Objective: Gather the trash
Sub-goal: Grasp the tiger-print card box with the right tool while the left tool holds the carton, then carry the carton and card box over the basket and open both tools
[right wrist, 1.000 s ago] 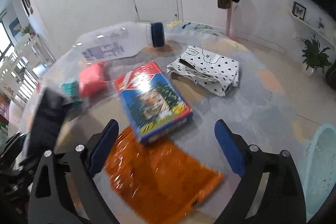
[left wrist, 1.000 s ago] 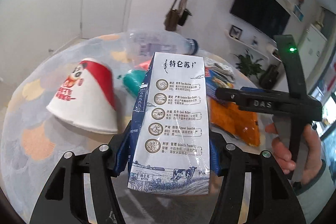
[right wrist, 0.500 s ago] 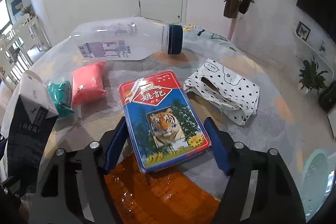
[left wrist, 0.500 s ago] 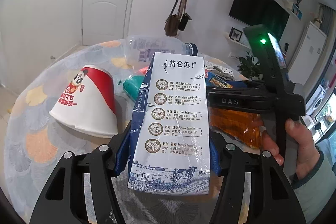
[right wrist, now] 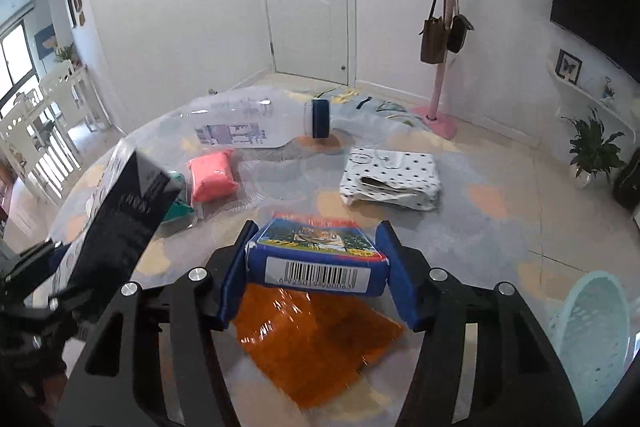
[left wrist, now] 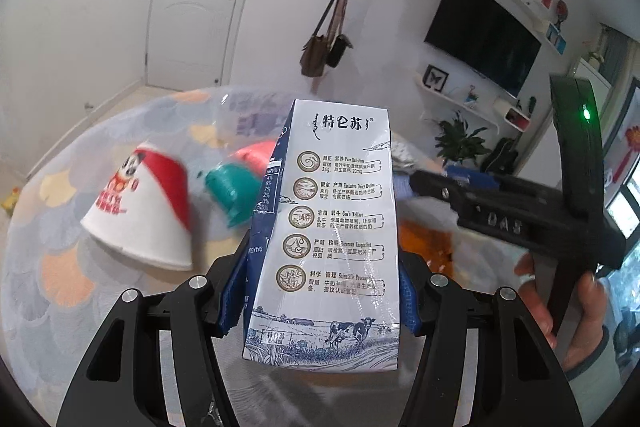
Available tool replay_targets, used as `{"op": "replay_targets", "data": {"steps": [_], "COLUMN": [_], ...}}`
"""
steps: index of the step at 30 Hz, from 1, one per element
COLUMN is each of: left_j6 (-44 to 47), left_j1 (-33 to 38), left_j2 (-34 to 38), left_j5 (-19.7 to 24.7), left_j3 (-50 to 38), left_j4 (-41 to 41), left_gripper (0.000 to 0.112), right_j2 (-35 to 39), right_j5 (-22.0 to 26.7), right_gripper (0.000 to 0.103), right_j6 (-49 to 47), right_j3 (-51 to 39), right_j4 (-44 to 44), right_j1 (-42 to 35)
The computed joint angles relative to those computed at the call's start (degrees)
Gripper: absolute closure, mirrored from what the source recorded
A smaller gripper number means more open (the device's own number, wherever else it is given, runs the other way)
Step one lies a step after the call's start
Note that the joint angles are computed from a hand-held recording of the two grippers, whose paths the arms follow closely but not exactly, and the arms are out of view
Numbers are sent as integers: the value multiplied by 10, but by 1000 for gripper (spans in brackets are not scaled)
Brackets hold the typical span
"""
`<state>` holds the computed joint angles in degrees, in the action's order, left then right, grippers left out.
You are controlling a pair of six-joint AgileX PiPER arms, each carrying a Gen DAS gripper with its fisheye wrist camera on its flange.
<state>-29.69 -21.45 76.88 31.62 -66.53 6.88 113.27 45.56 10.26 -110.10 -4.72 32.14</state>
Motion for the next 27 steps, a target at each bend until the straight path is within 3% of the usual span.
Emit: {"op": "replay_targets", "data": {"steps": [4,9,12,15,18,21,24,25,26,27], "left_j6": [-21,-36,-28,-23,-15,-4,-10,-13,-13,-15], "left_j1": [-20,-39,-39,-37,-31,-27,-32,-34,-34,-36], "left_j2": [-7,-11,-6,-9,-15,-19,-22,-22,-21,-21], "left_j5": [-1,-4,-9,-13,-10,-8,-3,-1,-1,-1], "left_j3": [-1,10,13,20,23,19,15,14,13,12], "left_j4": [20,38,26,21,12,10,22,26,25,26], "left_gripper": [54,54,54,54,54,54,54,54,54,54], "right_j2": [-75,-201,-216,-196,-176,-158,-134,-126,-122,-120], "right_j5": [-23,-88,-89,-69,-54,-42,-15,-3,4,6], "right_gripper": [47,46,46,46,44,35,35,37,46,46], "right_j6": [9,60,99,129,104,82,79,87,92,99], "right_j3": [108,300,346,347,323,293,258,248,244,242], "right_j4": [8,-20,-60,-95,-57,-28,-27,-37,-45,-58], "right_j1": [-11,-2,21,45,33,23,24,28,32,36]}}
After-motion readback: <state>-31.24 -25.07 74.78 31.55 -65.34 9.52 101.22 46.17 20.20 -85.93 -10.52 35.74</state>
